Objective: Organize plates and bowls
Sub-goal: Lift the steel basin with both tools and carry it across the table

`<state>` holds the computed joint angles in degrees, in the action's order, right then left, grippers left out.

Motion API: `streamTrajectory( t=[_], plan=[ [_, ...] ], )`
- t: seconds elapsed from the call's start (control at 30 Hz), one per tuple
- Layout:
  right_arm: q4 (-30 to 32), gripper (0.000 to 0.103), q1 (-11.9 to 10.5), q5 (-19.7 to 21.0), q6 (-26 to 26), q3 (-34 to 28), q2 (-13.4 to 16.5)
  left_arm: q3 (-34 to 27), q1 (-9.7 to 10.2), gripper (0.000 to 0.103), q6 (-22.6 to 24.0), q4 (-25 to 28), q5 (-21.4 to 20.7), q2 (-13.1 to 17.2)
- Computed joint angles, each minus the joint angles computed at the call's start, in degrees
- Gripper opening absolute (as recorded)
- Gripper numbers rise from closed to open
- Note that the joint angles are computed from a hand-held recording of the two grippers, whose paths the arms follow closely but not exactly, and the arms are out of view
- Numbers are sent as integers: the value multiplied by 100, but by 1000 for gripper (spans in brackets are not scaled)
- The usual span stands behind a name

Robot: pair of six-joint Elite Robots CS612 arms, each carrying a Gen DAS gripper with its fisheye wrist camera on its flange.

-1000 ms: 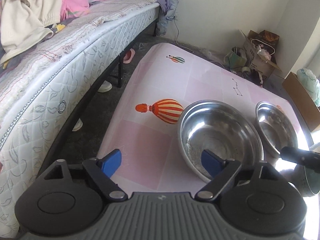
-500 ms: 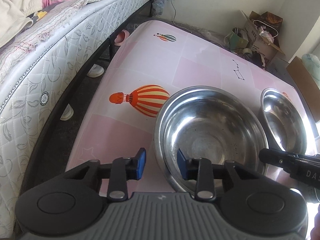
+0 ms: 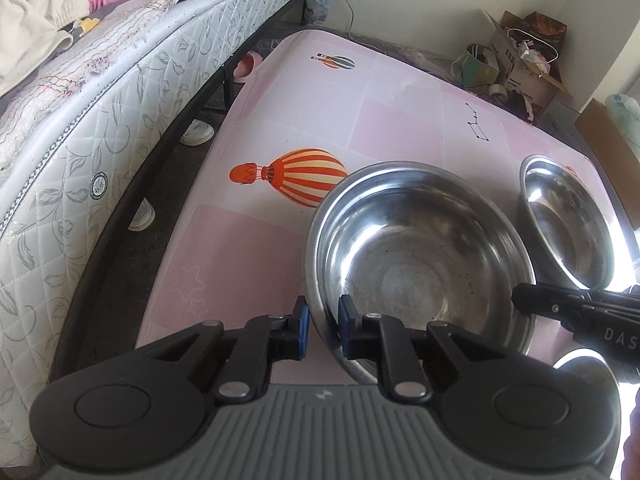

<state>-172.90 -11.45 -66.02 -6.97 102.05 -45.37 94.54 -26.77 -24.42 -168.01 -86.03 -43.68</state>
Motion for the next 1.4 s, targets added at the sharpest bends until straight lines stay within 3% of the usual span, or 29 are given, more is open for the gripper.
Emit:
streamTrajectory(
  t=[0.17,0.77,1.4],
  plan=[
    [-55,12,18,-25,-46,17,-4,-70,-3,21,-93,76,25,37],
    [-322,13,45,-151,-288,137,-60,88,-135,19,133,-132,499,-78],
    [-540,13,42,-184,-424,297,-230,257,-199,18,225,-292,670,-221]
  ],
)
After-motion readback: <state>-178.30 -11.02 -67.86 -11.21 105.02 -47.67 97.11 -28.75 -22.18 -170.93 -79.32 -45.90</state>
